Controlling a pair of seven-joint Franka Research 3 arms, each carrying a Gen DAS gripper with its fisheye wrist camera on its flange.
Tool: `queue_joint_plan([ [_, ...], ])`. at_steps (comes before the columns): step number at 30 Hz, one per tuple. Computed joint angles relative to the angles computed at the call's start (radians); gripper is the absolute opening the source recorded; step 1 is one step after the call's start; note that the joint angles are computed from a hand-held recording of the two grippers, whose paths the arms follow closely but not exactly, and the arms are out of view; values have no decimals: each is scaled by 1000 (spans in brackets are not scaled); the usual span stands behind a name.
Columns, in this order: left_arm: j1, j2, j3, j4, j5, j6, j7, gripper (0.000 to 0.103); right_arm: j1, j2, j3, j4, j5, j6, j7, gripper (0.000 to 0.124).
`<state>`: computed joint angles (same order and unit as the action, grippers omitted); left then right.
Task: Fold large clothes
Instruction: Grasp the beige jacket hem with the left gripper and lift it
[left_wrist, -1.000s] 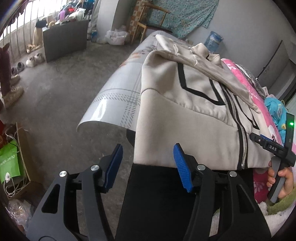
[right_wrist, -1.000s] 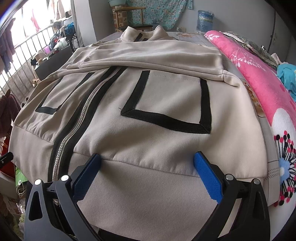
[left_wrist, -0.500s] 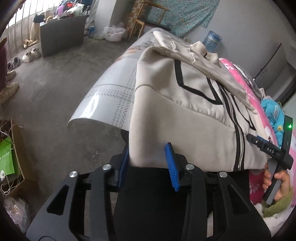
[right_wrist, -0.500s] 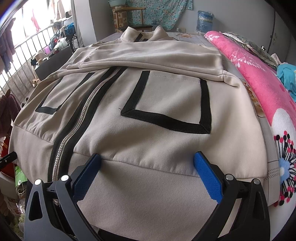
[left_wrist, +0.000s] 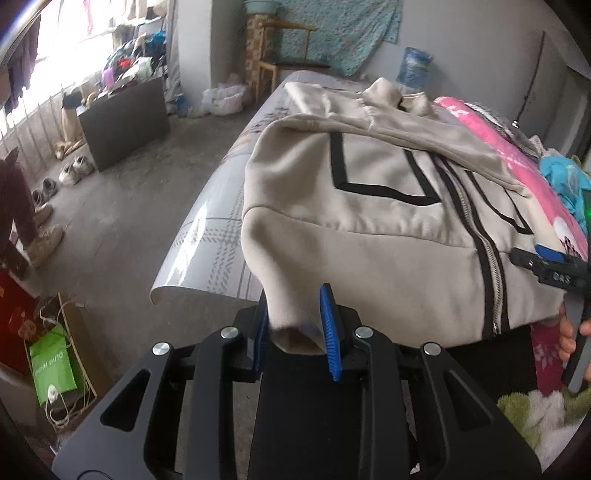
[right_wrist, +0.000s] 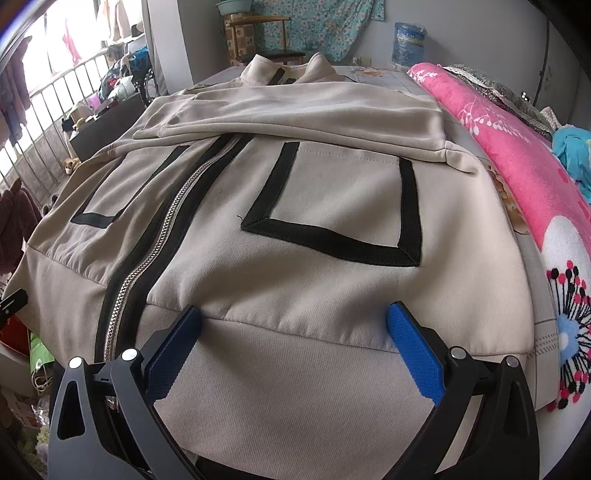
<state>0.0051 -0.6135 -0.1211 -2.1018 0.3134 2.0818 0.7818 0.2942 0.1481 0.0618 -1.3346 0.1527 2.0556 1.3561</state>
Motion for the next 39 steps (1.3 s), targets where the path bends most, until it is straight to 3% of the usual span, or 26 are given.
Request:
queue_joint_plan([
  [12, 10, 94, -57, 118, 104, -160, -3, 11, -39, -49, -12, -26, 82, -23, -65, 97],
  [17, -4, 129, -70, 155, 151, -223, 19, 11, -90, -115, -37, -56, 146, -118, -106, 97],
  [24, -21, 146, -64, 174, 167, -251, 38, 11, -143, -190, -68, -110, 158, -212, -63, 84],
  [35, -30, 160, -67, 186, 180, -266, 34, 11, -181, -147, -79, -105, 204, -199, 63, 63],
  [39, -32, 161, -67, 189, 181, -271, 35, 11, -198, -122, -87, -91, 265, -253, 94, 41],
])
